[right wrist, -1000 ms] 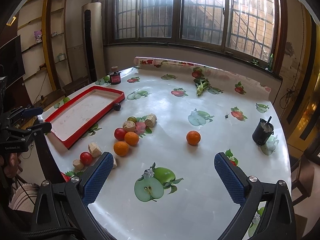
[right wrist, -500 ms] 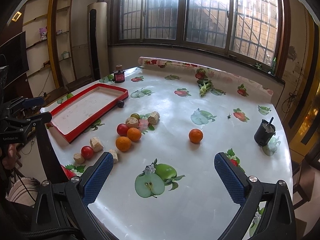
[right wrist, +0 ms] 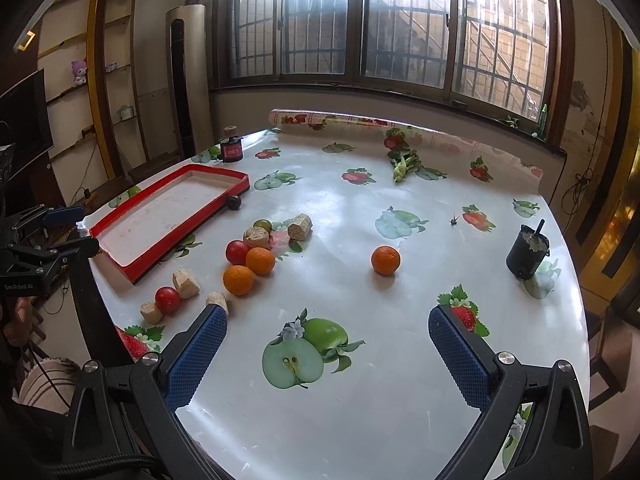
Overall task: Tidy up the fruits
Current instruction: 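Move both tools toward the fruit cluster beside the red tray, then grasp the red tomato with the left tool while the right tool grasps an orange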
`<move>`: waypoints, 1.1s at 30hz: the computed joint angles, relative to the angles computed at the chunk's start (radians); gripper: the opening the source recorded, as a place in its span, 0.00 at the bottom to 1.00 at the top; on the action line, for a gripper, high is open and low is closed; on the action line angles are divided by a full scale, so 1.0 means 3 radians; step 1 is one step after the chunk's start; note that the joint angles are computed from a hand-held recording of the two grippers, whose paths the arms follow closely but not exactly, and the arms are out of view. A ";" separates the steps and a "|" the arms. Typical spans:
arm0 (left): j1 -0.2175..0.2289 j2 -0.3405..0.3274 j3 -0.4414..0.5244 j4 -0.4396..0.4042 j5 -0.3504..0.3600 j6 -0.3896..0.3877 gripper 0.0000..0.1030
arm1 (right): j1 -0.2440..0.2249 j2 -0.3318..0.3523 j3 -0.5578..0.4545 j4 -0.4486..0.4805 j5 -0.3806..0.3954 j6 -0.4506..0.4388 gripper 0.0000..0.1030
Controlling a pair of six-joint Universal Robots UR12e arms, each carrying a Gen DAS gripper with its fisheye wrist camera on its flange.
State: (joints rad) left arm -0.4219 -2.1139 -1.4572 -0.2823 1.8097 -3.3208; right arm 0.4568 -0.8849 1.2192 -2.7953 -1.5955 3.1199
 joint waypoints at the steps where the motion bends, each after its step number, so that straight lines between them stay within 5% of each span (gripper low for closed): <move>1: 0.0002 0.0000 -0.0004 -0.0014 -0.0026 -0.0005 0.81 | -0.0002 0.0001 0.0002 0.0002 -0.0001 0.0006 0.99; 28: 0.0061 -0.0289 0.0307 -0.0629 -0.0508 -0.0016 0.81 | -0.0153 0.0153 -0.0104 0.0299 -0.0001 0.0545 0.99; 33: 0.0075 -0.0345 0.0401 -0.0763 -0.0558 0.0035 0.64 | -0.0224 0.0216 -0.0185 0.0431 -0.0078 0.0778 0.97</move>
